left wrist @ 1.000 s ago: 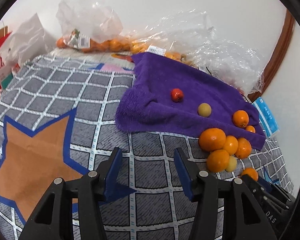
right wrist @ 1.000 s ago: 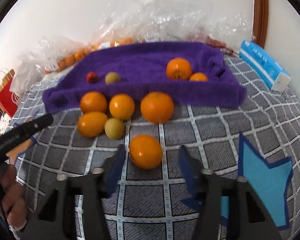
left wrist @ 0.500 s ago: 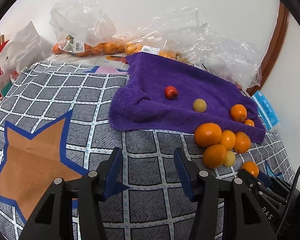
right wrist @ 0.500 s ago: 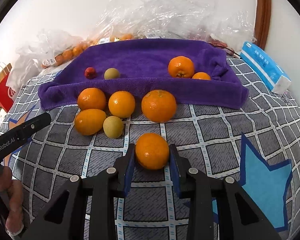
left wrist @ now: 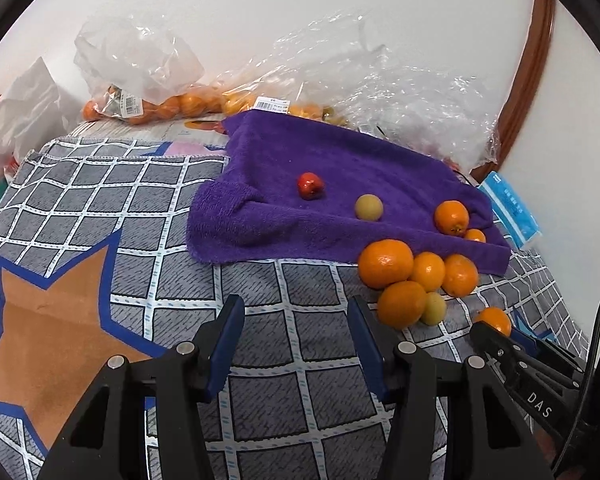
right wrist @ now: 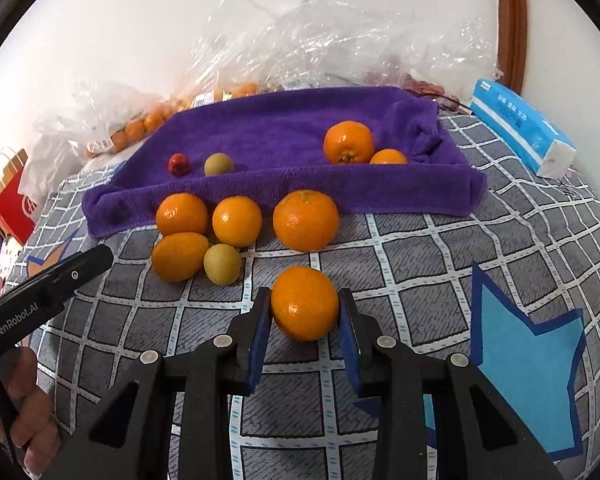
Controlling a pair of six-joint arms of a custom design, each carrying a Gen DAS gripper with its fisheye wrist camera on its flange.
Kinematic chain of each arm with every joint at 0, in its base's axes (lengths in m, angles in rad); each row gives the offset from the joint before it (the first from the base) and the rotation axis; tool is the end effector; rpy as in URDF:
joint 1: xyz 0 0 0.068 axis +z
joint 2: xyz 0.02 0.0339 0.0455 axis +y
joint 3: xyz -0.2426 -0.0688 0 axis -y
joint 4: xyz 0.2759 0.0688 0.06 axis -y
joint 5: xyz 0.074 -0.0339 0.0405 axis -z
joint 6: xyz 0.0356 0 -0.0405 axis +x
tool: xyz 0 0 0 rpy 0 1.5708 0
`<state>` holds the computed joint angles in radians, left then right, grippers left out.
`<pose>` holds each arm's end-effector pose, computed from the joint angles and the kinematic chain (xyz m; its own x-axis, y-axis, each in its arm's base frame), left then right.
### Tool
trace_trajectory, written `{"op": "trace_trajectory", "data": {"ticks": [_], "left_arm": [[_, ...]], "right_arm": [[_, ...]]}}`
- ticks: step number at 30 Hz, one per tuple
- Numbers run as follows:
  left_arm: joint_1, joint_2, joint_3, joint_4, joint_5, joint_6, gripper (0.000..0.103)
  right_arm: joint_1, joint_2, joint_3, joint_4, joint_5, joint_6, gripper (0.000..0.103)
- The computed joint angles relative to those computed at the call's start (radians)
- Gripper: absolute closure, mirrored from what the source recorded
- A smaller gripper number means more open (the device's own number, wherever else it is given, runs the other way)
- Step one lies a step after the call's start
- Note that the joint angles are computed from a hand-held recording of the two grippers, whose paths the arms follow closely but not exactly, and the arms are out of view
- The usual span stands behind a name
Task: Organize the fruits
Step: 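Close left tool on a large orange while right tool holds its orange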
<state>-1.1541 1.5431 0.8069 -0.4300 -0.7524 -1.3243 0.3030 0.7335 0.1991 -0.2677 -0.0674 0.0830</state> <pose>0.1426 -0.2621 0.1233 -0.6326 -0.3200 -0.7053 -0.2245 0.9473 -0.2285 0.1748 0.0572 0.1083 -0.7121 -0.1360 -0.6888 -0.2843 0.9529 0.1059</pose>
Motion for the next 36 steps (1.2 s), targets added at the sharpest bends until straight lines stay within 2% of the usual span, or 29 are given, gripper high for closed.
{"op": "trace_trajectory", "data": {"ticks": [10,16,21,27,31,32,34,36], "left_arm": [[-0.003,0.018,0.021,0.06,0.087,0.096,0.053],[-0.014,0.115,0.126,0.059,0.124,0.151,0.053],[0.012,0.202,0.235,-0.003,0.131,0.174,0.053],[0.046,0.222,0.249,0.022,0.148,0.214,0.053],[0.064,0.252,0.277,0.054,0.19,0.261,0.053],[0.063,0.264,0.288,0.054,0.184,0.264,0.054],[0.056,0.28,0.304,0.047,0.166,0.272,0.07],[0.051,0.274,0.3,0.037,0.164,0.266,0.071]], "right_arm": [[-0.085,-0.096,-0.019,-0.069,-0.037,-0.027,0.071],[-0.208,-0.15,-0.03,-0.123,-0.111,-0.078,0.071],[-0.294,-0.187,-0.039,-0.157,-0.162,-0.123,0.071],[-0.396,-0.177,-0.034,-0.172,-0.262,-0.166,0.071],[-0.4,-0.127,-0.028,-0.152,-0.285,-0.176,0.071],[-0.394,-0.123,-0.029,-0.147,-0.281,-0.171,0.071],[-0.39,-0.128,-0.03,-0.149,-0.282,-0.169,0.071],[-0.387,-0.142,-0.031,-0.158,-0.286,-0.168,0.071]]}}
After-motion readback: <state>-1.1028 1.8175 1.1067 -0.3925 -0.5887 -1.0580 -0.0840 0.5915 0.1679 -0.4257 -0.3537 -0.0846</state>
